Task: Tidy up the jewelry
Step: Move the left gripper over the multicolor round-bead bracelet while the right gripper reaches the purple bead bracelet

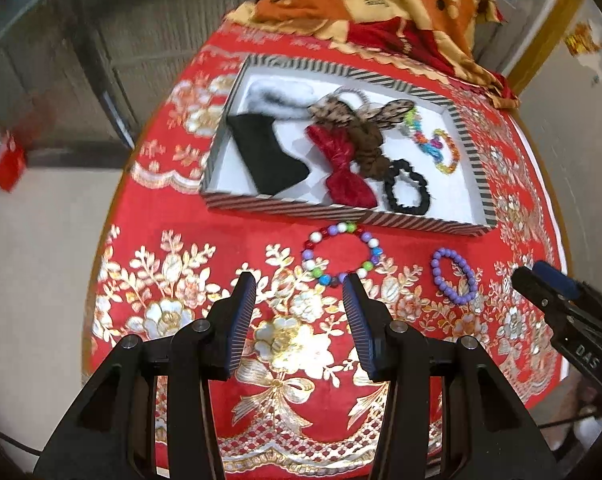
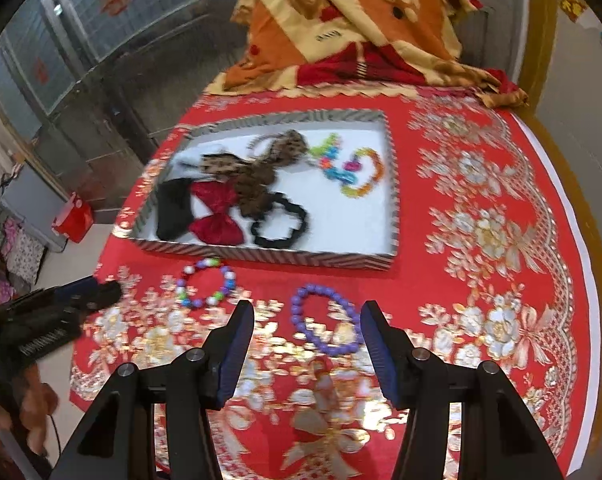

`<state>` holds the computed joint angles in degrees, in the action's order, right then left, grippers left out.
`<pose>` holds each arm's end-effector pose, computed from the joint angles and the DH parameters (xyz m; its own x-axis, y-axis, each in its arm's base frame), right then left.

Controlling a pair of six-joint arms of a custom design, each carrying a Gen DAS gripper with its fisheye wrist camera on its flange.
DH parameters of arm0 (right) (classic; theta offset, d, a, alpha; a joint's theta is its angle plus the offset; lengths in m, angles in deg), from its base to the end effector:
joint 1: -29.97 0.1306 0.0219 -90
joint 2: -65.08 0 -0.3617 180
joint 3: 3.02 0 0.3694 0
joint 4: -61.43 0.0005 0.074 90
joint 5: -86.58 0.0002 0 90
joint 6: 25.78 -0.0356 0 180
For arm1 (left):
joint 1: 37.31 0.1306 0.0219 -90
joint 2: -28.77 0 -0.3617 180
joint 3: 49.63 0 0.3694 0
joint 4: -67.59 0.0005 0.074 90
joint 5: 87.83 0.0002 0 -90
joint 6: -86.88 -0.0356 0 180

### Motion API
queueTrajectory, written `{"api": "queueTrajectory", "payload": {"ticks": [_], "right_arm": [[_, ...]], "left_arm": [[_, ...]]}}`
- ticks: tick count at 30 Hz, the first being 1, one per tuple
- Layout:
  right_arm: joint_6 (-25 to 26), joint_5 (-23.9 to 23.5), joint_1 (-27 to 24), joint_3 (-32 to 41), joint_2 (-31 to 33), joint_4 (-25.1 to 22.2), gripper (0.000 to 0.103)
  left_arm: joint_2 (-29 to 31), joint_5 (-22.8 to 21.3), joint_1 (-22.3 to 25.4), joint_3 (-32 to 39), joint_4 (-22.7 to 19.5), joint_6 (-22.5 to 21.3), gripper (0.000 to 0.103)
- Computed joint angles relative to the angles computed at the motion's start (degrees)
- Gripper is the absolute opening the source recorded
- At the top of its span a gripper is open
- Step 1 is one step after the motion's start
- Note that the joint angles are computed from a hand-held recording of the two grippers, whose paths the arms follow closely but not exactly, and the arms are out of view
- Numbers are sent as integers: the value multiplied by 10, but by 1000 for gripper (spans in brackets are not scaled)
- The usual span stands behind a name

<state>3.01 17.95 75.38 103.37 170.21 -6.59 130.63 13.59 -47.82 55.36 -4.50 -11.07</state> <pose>0.3801 0.3664 0.3893 -0.8034 0.3475 -0.4835 0.2946 0.9376 0.1846 0.4942 -0.0994 0.4030 -0.8745 0.3001 -0.3811 0.3732 0.9181 -0.1334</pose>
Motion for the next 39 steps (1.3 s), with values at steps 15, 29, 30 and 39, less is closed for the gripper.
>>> {"api": "queueTrajectory", "payload": {"ticks": [15, 29, 30, 39], "right_arm": [[40, -40, -27, -71, 12, 49, 53], [103, -55, -47, -68, 32, 58, 49], [107, -55, -49, -68, 33, 60, 49], [139, -40, -48, -69, 41, 70, 37]], "left_arm": [[62, 0, -2, 13, -31, 5, 46], [103, -72, -35, 33, -5, 24, 52], [107, -78, -37, 35, -4, 24, 52], [112, -111, -52, 34, 21, 23, 52]]}}
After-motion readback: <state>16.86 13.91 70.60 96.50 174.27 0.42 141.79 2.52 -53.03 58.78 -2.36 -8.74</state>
